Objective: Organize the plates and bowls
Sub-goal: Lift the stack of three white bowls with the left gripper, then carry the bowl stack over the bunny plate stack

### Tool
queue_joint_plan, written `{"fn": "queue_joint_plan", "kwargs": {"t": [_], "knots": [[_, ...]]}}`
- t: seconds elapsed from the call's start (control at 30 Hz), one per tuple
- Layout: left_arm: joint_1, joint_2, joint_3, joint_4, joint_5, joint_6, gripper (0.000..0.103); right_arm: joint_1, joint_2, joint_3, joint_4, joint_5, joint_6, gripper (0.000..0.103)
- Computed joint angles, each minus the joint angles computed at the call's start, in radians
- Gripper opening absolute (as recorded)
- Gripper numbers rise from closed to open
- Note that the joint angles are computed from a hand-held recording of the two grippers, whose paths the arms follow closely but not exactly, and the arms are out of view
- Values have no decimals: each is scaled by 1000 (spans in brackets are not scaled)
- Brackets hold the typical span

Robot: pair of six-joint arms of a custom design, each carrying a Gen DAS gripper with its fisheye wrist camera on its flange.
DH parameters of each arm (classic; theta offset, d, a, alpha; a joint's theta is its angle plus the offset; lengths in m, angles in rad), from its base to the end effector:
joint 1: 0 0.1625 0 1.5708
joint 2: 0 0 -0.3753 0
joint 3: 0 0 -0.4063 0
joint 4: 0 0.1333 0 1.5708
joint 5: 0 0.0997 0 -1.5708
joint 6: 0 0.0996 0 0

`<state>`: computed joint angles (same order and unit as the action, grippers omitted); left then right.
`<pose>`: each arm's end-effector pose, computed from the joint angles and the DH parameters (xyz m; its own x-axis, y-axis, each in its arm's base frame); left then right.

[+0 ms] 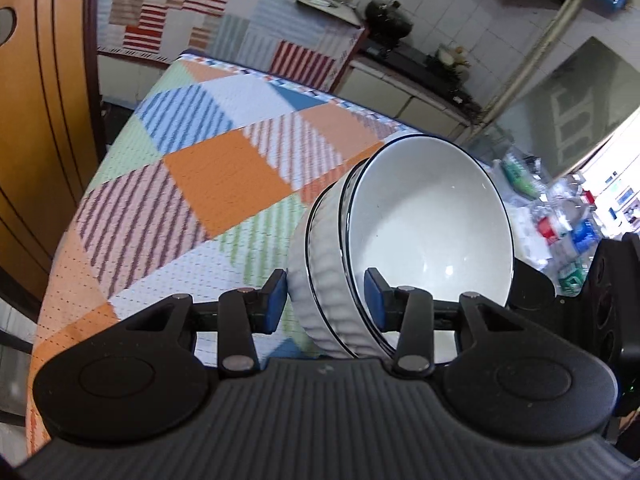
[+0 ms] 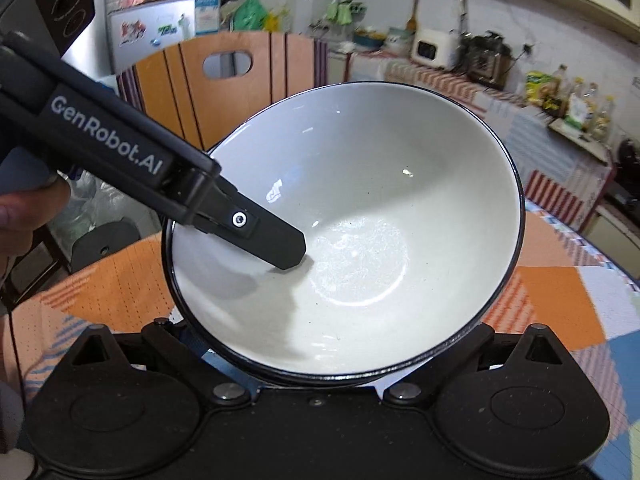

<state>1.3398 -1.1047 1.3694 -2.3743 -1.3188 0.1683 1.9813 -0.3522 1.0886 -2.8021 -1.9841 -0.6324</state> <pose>-0.0054 -0.7136 0.3598 -0.9253 0.2358 -0.2969 0.3565 0.8074 -0.4700 0.3986 -0.6820 -0.0138 -0.5311 -0.6307 0.5658 -0.8246 0.5382 -0.1742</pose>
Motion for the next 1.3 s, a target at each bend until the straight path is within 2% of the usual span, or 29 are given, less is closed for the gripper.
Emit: {"fn": "queue_joint_plan", "kwargs": {"t": [0.13, 0.23, 0.4, 0.6, 0.77, 0.97, 1.3], "knots": [[-16, 2, -47, 92, -70, -13, 40, 19, -48, 57, -57, -37, -3, 101], [-28, 23, -100, 164, -128, -14, 40, 38, -81, 89, -97, -97, -7, 101], [-70, 42, -132, 220, -126, -18, 40, 51, -129, 104, -66, -158, 23, 101], [-69, 118, -222, 309, -167, -59, 40, 39, -156, 146, -112, -186, 54, 101], [-67, 158, -220, 300, -167, -59, 40, 20, -164, 188, -148, -209, 76, 101], [-45, 201, -221, 300, -171, -74, 40, -11, -167, 212, -135, -221, 79, 101], [-23, 235, -201, 279, -181, -30, 41, -41, -173, 250, -129, -239, 88, 101]]}}
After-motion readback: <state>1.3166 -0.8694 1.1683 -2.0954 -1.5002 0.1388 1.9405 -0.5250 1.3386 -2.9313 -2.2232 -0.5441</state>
